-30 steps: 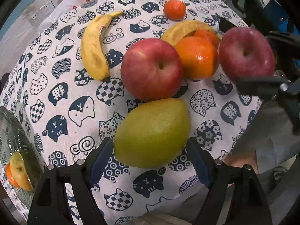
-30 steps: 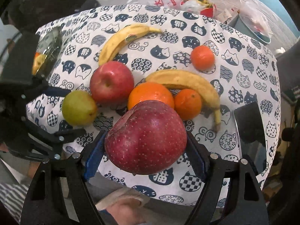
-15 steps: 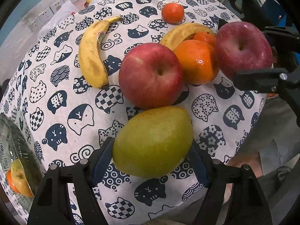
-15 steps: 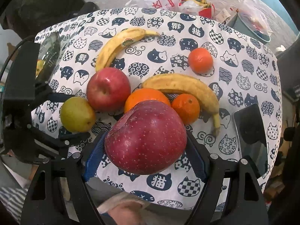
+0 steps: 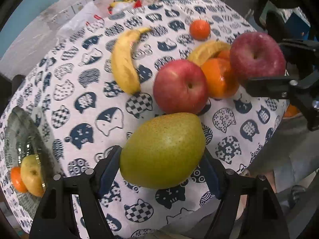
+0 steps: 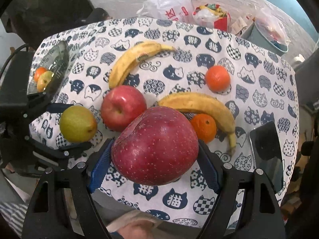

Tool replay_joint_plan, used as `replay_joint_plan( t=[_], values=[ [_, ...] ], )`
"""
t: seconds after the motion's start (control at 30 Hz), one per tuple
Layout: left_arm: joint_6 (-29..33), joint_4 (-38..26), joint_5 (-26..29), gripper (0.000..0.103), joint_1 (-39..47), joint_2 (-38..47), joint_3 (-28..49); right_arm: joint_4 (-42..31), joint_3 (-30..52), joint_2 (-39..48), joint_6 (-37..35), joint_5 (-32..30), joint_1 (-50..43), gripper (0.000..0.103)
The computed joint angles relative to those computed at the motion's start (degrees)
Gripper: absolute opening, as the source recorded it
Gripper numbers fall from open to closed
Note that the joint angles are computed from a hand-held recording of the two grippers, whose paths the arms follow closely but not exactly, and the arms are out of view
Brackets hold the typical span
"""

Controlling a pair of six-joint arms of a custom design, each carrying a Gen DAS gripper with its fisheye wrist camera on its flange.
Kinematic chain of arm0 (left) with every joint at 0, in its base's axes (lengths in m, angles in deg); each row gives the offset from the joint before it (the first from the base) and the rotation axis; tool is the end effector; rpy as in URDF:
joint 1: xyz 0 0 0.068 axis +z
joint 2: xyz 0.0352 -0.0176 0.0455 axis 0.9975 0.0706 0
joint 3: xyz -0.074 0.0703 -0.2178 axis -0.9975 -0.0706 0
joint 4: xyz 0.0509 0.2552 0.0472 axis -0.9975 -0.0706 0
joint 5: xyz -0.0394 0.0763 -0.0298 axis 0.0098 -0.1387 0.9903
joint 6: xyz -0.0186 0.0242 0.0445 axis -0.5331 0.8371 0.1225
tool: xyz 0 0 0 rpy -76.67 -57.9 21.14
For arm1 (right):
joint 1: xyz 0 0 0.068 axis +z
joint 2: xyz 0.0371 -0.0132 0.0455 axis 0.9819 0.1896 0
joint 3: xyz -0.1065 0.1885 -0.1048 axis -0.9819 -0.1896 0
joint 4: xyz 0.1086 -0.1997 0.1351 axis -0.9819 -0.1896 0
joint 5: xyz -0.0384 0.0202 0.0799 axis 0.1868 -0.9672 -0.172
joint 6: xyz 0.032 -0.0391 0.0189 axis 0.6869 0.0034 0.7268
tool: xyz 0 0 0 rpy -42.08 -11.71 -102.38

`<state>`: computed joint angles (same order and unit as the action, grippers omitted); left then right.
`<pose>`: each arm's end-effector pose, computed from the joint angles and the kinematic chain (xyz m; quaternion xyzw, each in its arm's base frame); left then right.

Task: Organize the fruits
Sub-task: 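Carry the green pear with the left tool to the bowl while the right tool carries the apple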

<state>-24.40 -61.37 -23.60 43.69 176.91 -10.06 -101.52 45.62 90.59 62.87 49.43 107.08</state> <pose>0.2591 -0.2394 0.1513 0.4474 0.8855 -0.0707 0.1036 0.1873 0.0947 0.1620 0.0395 0.9763 0.0491 0.2069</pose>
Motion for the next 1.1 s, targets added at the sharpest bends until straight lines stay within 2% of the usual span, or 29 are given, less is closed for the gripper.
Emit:
replay_joint_plan(
  t=[0.3, 0.53, 0.77, 1.1],
  values=[
    [-1.2, -2.2, 0.8, 0.078, 3.9, -6.8, -0.3, 0.6, 4.4, 0.8, 0.5, 1.9, 2.4, 0.080],
    [-1.8, -2.8, 1.1, 0.078, 7.2, -8.6, 1.2, 1.5, 8.3, 2.5, 0.9, 3.0, 4.6, 0.080],
    [-1.5, -3.1, 1.6, 0.078, 10.7, -10.7, 0.7, 2.9, 13.6, 7.4, 0.7, 3.7, 6.4, 0.080],
    [-0.5, -3.0, 4.0, 0.078, 17.7, -13.3, -1.3, 5.0, 24.1, 18.9, -0.6, 3.3, 9.0, 0.080]
  ],
)
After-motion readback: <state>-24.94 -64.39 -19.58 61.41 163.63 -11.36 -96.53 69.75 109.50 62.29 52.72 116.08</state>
